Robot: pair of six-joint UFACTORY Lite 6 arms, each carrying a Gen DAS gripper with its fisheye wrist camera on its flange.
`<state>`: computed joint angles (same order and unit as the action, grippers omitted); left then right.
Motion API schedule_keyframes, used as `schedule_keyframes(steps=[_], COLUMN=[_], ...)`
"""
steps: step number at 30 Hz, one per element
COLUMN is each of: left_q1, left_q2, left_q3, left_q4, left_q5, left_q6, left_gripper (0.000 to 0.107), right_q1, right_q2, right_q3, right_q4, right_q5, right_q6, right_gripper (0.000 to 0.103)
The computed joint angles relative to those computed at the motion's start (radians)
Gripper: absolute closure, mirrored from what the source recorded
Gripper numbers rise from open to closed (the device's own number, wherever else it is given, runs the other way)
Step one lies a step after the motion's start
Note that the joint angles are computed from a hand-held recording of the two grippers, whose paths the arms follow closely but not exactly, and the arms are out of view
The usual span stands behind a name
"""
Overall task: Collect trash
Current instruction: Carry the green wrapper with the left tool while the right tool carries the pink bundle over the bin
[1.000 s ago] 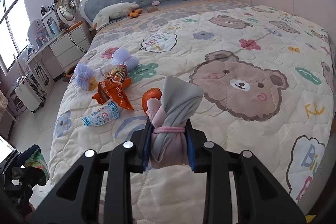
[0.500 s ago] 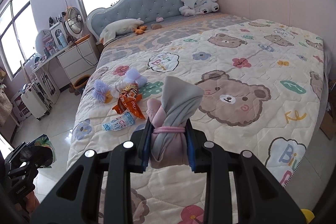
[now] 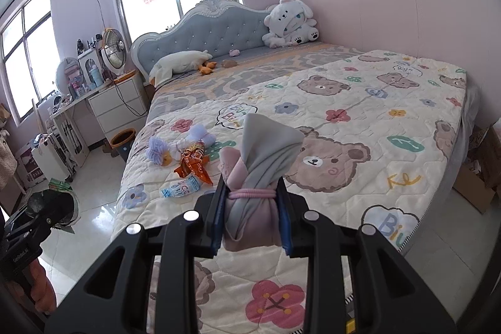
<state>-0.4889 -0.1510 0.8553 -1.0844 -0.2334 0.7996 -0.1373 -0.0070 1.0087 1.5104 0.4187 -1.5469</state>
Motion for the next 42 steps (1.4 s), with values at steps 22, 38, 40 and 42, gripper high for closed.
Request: schedule_keyframes(steps=[22, 38, 40, 42], left_q1=[-0.291, -0.45, -0.463, -0.477], left_q2=[0.038, 0.235, 0.267, 0.307], left_q3=[0.122, 0.285, 0.306, 0.334], left_q4=[-0.194, -0.185, -0.185, -0.185], left_q5=[-0.128, -0.117, -0.108, -0.104], left_q6=[0.163, 0.156, 0.155, 0.16], left_gripper=[0.059, 0.059, 0.059, 0.059], right_q1=[-0.527, -1.003, -1.059, -1.103], right_q2=[-0.372, -0.387, -0.376, -0.357], right_q3=[-0.243, -0.294, -0.29, -0.282], right_q4=[-0.18, -0.269, -0.286, -0.296], right_q5=[0.37, 0.689, 0.719, 0.74], right_q6=[0.016, -0.116, -0.132, -0.15], right_gripper=[0.076, 0.075, 0.075, 0.075])
